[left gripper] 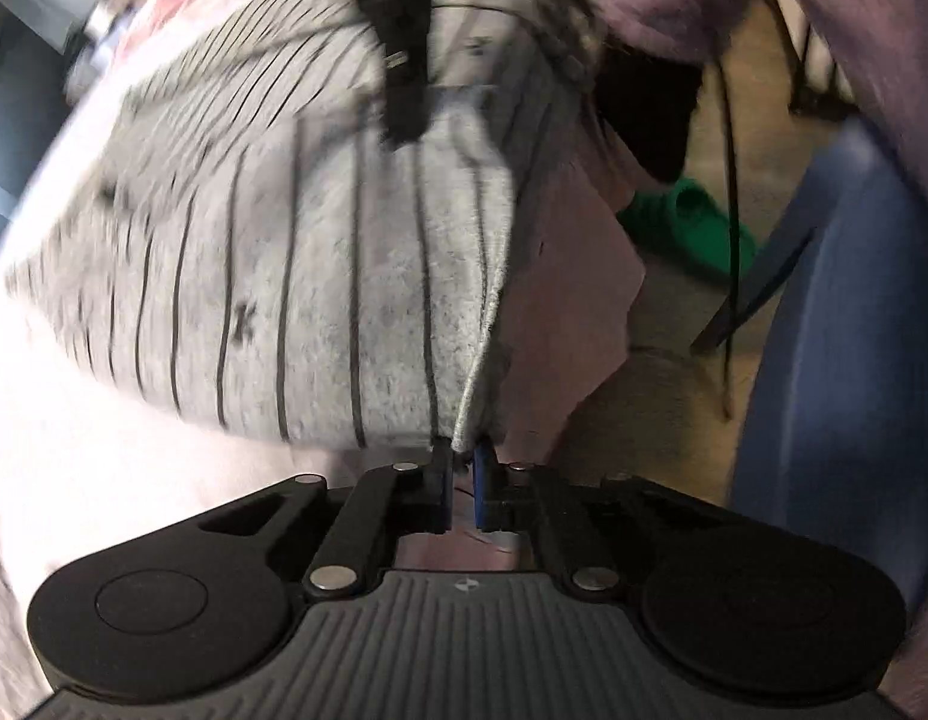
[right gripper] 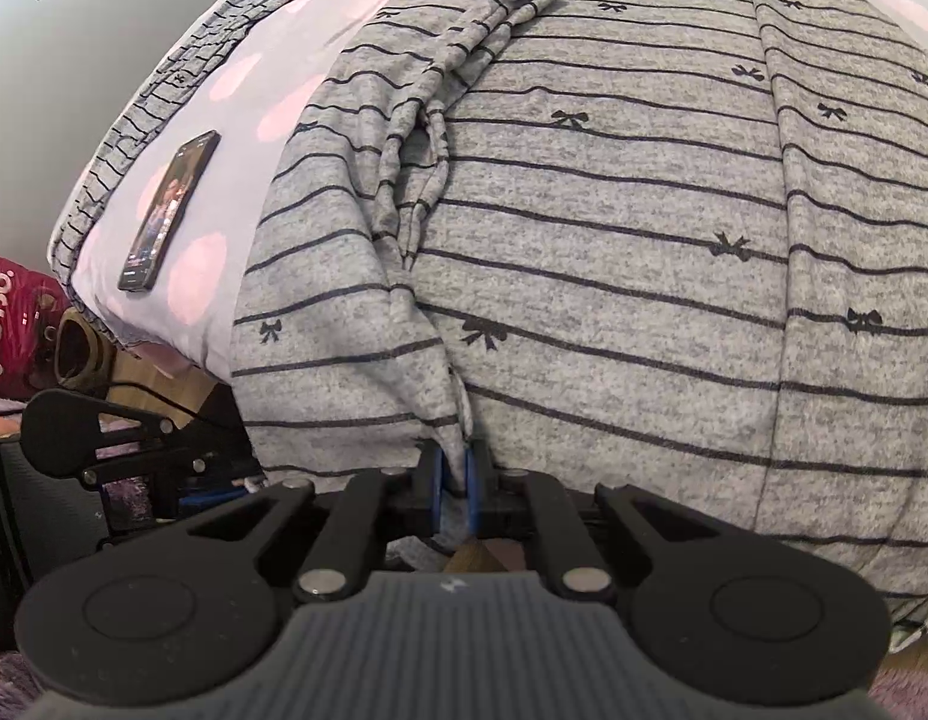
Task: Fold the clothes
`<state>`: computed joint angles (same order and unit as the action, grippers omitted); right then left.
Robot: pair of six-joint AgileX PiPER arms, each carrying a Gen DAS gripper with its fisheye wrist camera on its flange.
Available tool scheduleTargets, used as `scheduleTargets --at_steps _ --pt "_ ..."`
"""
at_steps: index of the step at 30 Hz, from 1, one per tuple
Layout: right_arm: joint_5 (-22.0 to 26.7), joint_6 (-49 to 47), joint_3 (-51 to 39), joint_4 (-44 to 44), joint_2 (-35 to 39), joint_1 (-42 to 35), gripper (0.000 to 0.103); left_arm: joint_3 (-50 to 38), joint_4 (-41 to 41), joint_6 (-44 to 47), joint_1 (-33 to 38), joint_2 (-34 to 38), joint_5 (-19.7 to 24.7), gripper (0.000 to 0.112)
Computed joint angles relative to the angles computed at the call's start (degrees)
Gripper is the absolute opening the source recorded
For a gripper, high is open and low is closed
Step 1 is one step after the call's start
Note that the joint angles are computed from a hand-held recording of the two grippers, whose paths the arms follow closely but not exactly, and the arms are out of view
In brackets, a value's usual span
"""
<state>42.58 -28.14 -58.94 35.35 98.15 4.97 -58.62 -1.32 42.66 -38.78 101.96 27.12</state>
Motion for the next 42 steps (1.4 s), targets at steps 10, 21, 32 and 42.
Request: scheduleTargets --at_steps 10,21,32,42 --pt "11.73 -5.84 -0.59 11.57 3.98 -1.97 0.01 -13.05 -8.25 -16.39 11.98 5.29 23.5 0.002" --pt "5.51 2.59 -1.4 1.42 6.54 4.9 0.025 -17.07 -0.77 -25.11 13.19 7.38 25.83 0.0" --pt "7.52 4.38 -3.95 -7.75 -1.72 3.44 0.031 -34.88 -7.51 -22.66 14.76 10.12 31.34 0.0" --pt "3.23 8.24 -16.18 -1.34 5.73 -2.18 0.032 -65.56 -4.19 -27.85 11.54 27.84 40.69 0.0"
